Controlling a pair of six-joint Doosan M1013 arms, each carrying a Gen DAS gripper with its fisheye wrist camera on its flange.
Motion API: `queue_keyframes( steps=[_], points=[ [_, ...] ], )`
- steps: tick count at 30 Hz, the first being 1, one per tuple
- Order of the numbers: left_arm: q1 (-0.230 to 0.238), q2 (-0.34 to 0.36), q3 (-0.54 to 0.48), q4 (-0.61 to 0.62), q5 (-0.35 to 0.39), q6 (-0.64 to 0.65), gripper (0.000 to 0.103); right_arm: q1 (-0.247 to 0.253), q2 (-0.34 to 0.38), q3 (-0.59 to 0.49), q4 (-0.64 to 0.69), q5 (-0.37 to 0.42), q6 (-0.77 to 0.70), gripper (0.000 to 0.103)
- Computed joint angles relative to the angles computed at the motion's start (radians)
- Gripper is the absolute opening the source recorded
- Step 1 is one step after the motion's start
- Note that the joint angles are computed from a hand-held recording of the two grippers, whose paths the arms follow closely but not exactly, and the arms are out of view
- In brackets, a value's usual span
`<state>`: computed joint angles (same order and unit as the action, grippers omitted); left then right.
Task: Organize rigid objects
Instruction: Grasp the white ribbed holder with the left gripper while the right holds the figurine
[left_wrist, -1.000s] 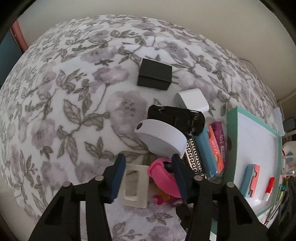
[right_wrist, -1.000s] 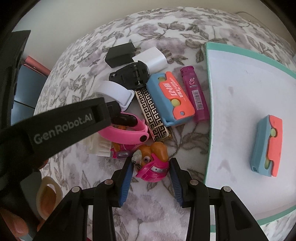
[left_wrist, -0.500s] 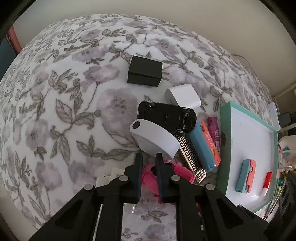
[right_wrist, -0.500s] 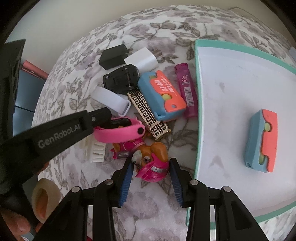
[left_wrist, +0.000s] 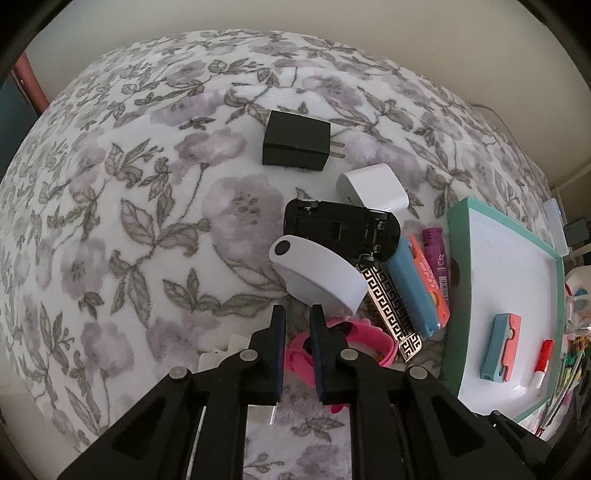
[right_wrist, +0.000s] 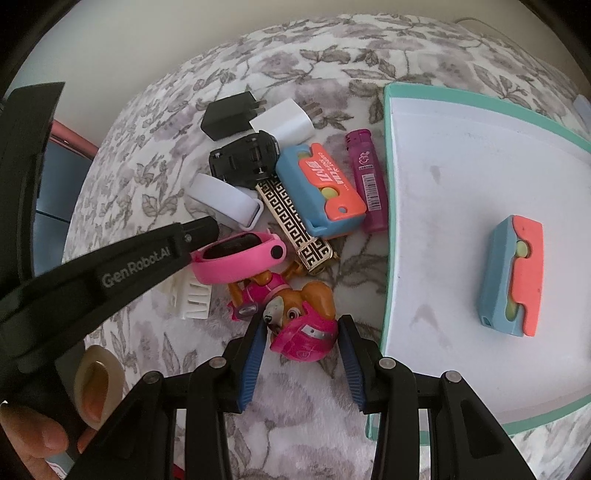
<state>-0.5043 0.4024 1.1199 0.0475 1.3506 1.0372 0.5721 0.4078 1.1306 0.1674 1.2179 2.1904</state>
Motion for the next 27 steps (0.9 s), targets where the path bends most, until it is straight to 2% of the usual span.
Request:
queue_keyframes(
  steps=[2, 4, 6, 13, 15, 27],
  points=[
    [0.0, -0.003, 0.001, 0.007, 0.0, -0.003, 0.015, 0.0, 0.0, 0.0, 0.001, -0.002, 0.003, 0.042],
    [0.001, -0.006, -0.001, 0.005, 0.001, -0.007, 0.023, 0.0, -0.001, 0.002, 0.005, -0.005, 0.004, 0.042],
    [0.002, -0.01, -0.003, 0.0, 0.004, -0.011, 0.04, -0.001, -0.002, 0.004, 0.006, -0.006, 0.003, 0.042],
    [0.002, -0.021, -0.007, -0.017, -0.007, -0.007, 0.045, -0.004, -0.008, 0.013, 0.019, -0.016, 0.002, 0.042],
    [0.001, -0.024, -0.008, -0.024, -0.007, 0.013, 0.058, -0.005, -0.01, 0.015, 0.022, -0.018, 0.003, 0.042],
    [-0.008, -0.028, -0.013, 0.011, 0.051, 0.057, 0.058, -0.006, -0.022, 0.028, 0.018, -0.042, 0.022, 0.042]
  ],
)
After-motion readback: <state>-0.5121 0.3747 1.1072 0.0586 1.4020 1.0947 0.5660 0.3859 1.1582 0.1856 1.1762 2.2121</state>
